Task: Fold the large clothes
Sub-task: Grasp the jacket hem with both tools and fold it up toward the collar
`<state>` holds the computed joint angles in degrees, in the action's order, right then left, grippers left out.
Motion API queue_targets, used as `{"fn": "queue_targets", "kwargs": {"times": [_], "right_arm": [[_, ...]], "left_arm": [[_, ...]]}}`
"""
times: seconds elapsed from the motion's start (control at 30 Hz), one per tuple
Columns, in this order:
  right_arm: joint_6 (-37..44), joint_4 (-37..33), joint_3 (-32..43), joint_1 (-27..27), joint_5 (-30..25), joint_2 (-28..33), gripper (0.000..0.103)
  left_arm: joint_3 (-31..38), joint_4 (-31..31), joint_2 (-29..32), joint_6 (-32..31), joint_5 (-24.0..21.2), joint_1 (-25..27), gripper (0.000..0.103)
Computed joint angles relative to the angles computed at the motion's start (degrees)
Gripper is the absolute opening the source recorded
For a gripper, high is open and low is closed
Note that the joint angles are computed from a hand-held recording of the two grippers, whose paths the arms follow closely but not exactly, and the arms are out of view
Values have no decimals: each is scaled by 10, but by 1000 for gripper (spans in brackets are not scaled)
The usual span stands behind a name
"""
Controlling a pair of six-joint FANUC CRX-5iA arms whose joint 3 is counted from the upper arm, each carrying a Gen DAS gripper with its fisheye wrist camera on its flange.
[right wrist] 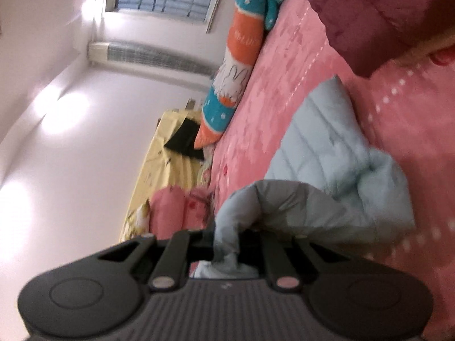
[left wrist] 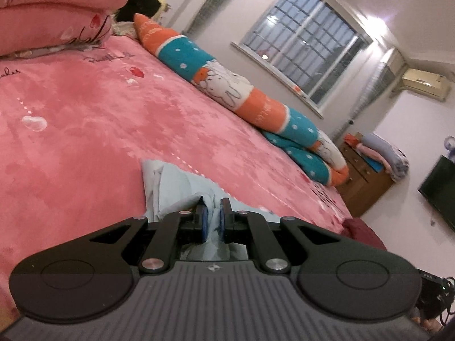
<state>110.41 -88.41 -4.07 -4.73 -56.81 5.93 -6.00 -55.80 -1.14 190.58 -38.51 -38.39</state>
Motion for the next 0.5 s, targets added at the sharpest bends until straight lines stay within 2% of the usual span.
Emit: {"fn": "queue_targets", "kwargs": {"times": [0.17,0.27,0.33,0.47,0.5], "right_arm": [[-34,7,52,24,55,61,11],[-48,8,76,35,79,89,18],[-52,8,89,39,88,103,31],[-35,-16,102,38,102,120,47],[-27,-28,103,35,102,124,54]], "left_arm": [[44,30,60,-14,0,40,6],[59,38,82,-12,-1,53,9],[60,44,84,-19,2,62,14],[64,21,79,7,-19,54,21],[70,11,82,13,-30,51,26]]}}
